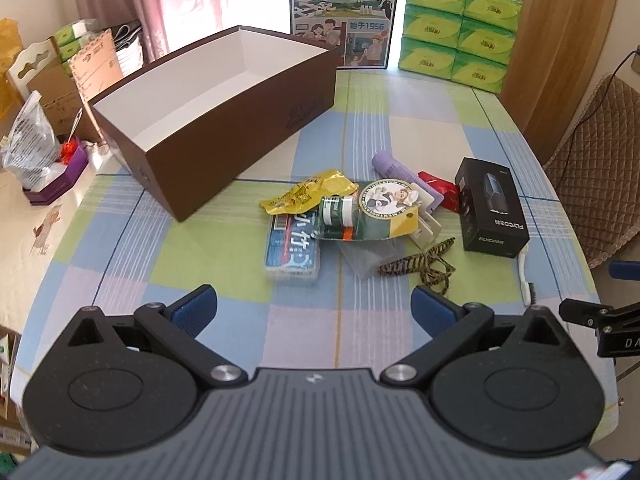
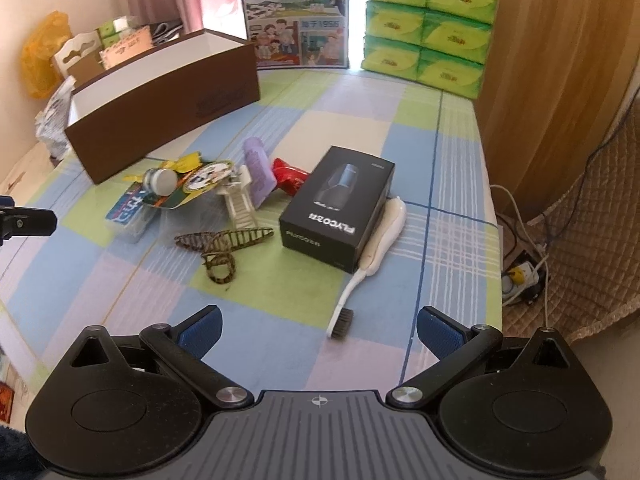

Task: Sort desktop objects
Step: 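Move both tools toward the scattered items on the table, then grasp the white brush with the right tool while the left tool grasps the green ointment card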

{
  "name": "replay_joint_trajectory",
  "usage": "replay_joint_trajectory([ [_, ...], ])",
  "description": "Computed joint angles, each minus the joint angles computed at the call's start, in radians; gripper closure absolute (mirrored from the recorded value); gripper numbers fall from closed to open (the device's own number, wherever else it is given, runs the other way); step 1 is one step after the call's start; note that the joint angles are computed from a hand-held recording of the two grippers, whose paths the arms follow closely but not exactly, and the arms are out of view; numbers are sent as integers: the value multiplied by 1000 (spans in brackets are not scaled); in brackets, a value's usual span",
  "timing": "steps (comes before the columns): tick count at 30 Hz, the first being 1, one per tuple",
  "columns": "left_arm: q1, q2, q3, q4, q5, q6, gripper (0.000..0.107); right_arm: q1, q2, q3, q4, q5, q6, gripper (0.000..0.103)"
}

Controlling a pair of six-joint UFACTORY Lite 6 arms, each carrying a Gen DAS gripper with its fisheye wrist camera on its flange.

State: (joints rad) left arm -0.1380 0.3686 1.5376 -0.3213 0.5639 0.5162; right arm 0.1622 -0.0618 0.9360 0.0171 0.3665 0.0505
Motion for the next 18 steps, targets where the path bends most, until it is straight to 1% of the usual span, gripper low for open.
replay_joint_trajectory([
  [2,7,36,33,-33,-1,51,7,-5,23,4,0,-21,11,2],
  [7,15,152,156,-88,21,135,12,-6,85,24,-81,-68,119,2],
  [8,15,176,183,-98,27,150,12,-8,99,30,-86,-78,129,4],
  [9,15,204,214,-104,34,162,12,-9,110,35,-97,-85,145,8],
  [12,10,277,301,-116,61,184,13,-13,152,53,-134,-102,198,14],
  [15,6,366,411,-116,97,195,14,-7,208,73,-268,-114,343,21],
  [18,-2,473,553,-91,148,179,16,-13,274,104,-323,-127,407,35],
])
